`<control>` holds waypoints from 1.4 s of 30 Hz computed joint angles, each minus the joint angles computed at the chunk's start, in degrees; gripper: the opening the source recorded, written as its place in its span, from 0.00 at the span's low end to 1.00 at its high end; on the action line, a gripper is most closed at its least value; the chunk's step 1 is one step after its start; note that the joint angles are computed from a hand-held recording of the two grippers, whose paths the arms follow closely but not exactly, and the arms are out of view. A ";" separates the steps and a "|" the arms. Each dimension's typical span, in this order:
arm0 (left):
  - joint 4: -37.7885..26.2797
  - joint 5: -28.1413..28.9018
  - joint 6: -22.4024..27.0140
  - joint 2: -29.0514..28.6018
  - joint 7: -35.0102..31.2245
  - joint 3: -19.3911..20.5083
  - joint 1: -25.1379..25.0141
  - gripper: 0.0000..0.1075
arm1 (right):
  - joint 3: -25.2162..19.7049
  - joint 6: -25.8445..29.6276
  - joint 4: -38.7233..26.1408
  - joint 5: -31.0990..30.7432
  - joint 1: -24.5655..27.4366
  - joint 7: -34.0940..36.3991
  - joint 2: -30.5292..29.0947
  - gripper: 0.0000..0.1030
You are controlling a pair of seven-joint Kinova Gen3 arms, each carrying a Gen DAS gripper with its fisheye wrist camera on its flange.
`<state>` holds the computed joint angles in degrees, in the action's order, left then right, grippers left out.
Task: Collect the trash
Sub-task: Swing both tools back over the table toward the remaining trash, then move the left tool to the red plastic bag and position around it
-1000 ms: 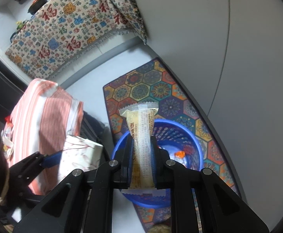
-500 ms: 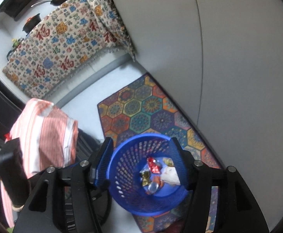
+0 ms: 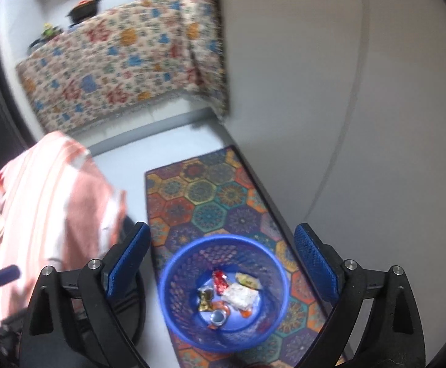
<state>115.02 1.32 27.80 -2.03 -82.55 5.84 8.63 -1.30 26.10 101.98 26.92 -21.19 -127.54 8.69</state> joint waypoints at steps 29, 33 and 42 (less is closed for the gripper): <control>12.16 2.40 1.46 -10.15 -18.95 -21.16 -23.35 0.93 | -4.42 6.88 -17.41 -4.80 -30.61 10.45 18.83 1.00; 6.53 6.38 2.80 -4.02 -22.96 -21.84 -25.39 0.93 | -3.76 6.69 -17.29 -5.07 -31.32 10.32 18.79 1.00; -5.40 13.69 9.41 6.23 -30.48 -18.23 -34.00 0.90 | -3.58 6.64 -17.28 -5.35 -31.41 10.56 18.78 1.00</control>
